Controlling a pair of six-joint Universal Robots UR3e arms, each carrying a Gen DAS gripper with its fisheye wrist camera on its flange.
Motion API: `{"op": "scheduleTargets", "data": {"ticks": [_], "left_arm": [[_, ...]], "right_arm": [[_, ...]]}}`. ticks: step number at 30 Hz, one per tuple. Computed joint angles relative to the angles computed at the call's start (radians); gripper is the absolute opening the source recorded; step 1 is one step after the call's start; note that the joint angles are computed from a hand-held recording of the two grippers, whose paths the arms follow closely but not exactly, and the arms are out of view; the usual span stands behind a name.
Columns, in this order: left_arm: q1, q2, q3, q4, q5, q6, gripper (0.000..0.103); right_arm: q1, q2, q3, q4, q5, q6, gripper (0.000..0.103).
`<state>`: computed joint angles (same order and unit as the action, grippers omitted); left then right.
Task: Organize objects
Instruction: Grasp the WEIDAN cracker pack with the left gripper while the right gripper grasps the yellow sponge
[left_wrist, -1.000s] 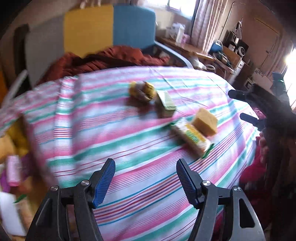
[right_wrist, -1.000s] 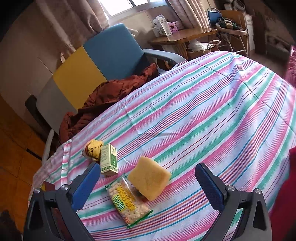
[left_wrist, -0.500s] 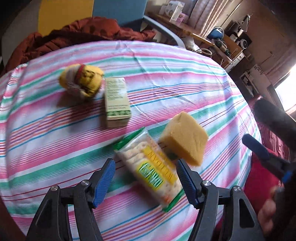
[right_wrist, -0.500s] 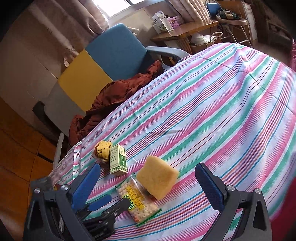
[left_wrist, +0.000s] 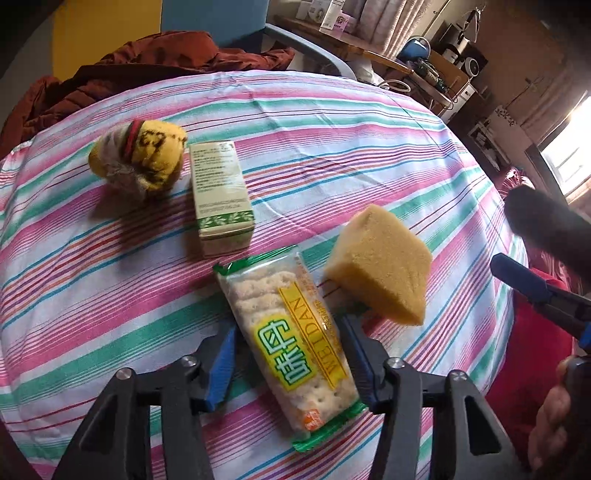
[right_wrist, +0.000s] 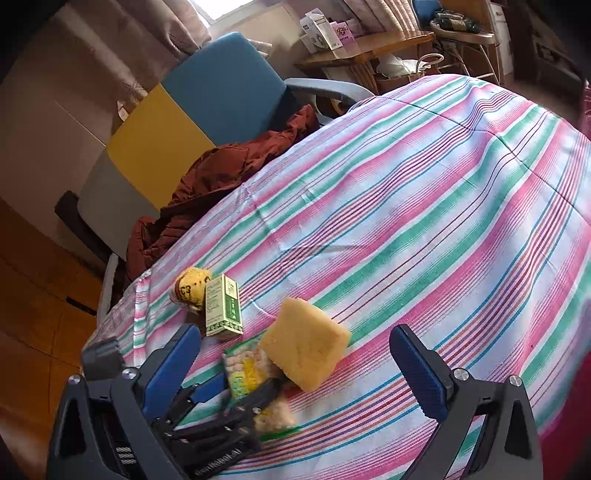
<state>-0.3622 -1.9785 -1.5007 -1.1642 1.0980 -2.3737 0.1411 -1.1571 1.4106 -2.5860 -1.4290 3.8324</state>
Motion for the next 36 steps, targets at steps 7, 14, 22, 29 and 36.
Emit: {"op": "scheduleTargets", "data": {"ticks": [7, 14, 22, 29, 36], "left_arm": [[0.105, 0.09, -0.098, -0.036, -0.034, 0.125, 0.042], [0.283, 0.227, -0.253, -0.113, -0.071, 0.332, 0.043], [0.391, 0.295, -0.306, -0.199, -0.085, 0.499, 0.044], [0.339, 0.326, -0.352, -0.056, -0.038, 0.415, 0.064], [0.327, 0.357, -0.472, 0.135, -0.022, 0.403, 0.08]], "right_arm": [[0.026, 0.06, -0.114, 0.154, -0.047, -0.057, 0.103], [0.088, 0.172, -0.317, 0.326, -0.143, -0.171, 0.103], [0.175, 0.308, -0.555, 0.51, -0.302, -0.315, 0.103], [0.186, 0.398, -0.741, 0.671, -0.321, -0.397, 0.103], [0.186, 0.495, -0.877, 0.736, -0.311, -0.501, 0.087]]}}
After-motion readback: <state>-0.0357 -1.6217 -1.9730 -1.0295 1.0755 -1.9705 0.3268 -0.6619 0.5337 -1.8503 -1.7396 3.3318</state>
